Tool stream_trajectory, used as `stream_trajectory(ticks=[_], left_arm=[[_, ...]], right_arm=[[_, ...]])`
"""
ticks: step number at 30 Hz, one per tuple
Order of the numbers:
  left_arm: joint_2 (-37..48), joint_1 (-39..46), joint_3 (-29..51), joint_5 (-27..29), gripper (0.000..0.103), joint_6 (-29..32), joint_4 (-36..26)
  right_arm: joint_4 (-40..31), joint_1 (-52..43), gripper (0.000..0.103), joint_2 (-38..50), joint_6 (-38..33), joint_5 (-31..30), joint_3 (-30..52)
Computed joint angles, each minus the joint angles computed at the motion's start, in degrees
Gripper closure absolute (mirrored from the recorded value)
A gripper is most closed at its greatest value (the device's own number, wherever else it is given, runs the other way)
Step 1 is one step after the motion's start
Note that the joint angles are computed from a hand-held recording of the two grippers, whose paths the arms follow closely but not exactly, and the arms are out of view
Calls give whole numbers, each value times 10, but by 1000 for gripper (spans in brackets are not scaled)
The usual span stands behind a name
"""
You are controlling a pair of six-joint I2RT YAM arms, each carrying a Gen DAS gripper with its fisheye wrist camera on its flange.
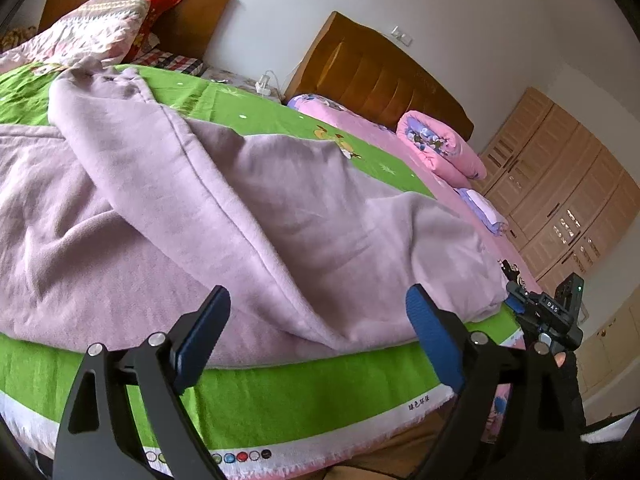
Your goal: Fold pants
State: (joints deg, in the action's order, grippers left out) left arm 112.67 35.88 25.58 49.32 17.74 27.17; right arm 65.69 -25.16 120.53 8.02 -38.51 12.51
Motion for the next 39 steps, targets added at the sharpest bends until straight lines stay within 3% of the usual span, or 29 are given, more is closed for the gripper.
stream_trajectory(ticks=[4,5,14,15,16,17,18,19,23,26,28,30,33,35,39], left_arm=[[-3,8,30,12,12,-10,-64],[-8,4,36,2,12,-18,-77],[-23,-90,73,-163,16,-89,-122],[-22,-101,77,-186,21,-94,-121],[-29,-113,72,-222,46,-95,-111],[-38,-124,68,-266,79,-95,-101],[-39,-123,69,-272,85,-84,-100],[-37,-109,85,-242,95,-67,-125],[-77,-80,94,-172,97,-45,-119],[-178,-51,20,-130,97,-64,-20],[-189,-20,-13,-100,97,-68,26],[-140,3,-15,-89,97,-52,40],[13,13,11,-107,97,-22,70],[78,14,14,-122,96,-11,116],[64,27,5,-101,96,-13,124]], right_arm=[[-80,-3,64,-29,6,5,23],[-90,-4,71,-29,11,10,26],[-65,35,76,-36,16,81,2],[-52,36,78,-31,15,84,-2],[-44,38,79,-32,16,88,-7],[-36,42,81,-33,13,94,-11],[-34,46,83,-41,11,99,-14],[-34,48,84,-51,12,102,-17],[-67,39,89,-134,20,72,-19],[-30,31,90,-184,37,56,-53],[1,27,90,-164,29,50,-64],[14,27,90,-88,14,57,-49],[55,11,91,46,-1,54,-18],[57,-6,91,47,-2,32,-18],[72,8,91,-8,-5,57,-53]])
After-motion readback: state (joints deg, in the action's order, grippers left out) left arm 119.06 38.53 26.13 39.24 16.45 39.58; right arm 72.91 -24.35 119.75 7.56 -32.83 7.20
